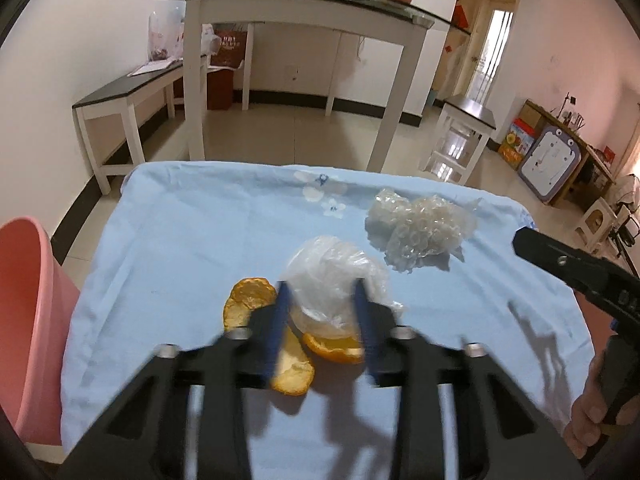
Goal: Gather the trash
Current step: 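Grasp the white plastic bag with the left gripper while the right grasps the clear plastic wrap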
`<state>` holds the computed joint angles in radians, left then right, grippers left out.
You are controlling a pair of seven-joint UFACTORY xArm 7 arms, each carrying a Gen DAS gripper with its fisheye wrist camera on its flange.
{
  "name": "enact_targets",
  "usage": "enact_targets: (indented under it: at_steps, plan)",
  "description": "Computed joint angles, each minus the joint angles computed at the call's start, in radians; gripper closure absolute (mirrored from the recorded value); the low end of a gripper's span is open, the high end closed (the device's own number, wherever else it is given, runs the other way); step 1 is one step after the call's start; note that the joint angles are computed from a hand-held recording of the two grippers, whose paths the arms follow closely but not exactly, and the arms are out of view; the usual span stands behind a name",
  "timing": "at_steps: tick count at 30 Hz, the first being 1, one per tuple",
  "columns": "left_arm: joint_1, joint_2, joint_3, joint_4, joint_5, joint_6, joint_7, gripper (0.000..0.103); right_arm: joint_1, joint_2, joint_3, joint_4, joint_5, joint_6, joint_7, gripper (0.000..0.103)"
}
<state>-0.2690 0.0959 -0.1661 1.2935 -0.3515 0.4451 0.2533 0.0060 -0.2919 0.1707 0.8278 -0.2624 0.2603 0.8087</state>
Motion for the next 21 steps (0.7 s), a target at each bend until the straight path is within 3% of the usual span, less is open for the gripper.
enact_targets:
  at_steps: [4, 13, 21]
  plan:
    - [0.008, -0.022, -0.004, -0.028, -0.06, -0.013, 0.053, 0.09, 0.011, 0.023, -0.012, 0.013, 0.008, -0.009, -0.022, 0.032]
    - [0.007, -0.098, 0.02, -0.107, -0.147, 0.041, 0.141, 0.094, 0.004, 0.142, -0.013, 0.123, -0.063, -0.013, -0.012, 0.032]
    - [0.005, -0.173, 0.059, -0.175, -0.215, 0.079, 0.196, 0.094, 0.086, 0.291, -0.09, 0.257, 0.102, 0.039, -0.185, 0.032]
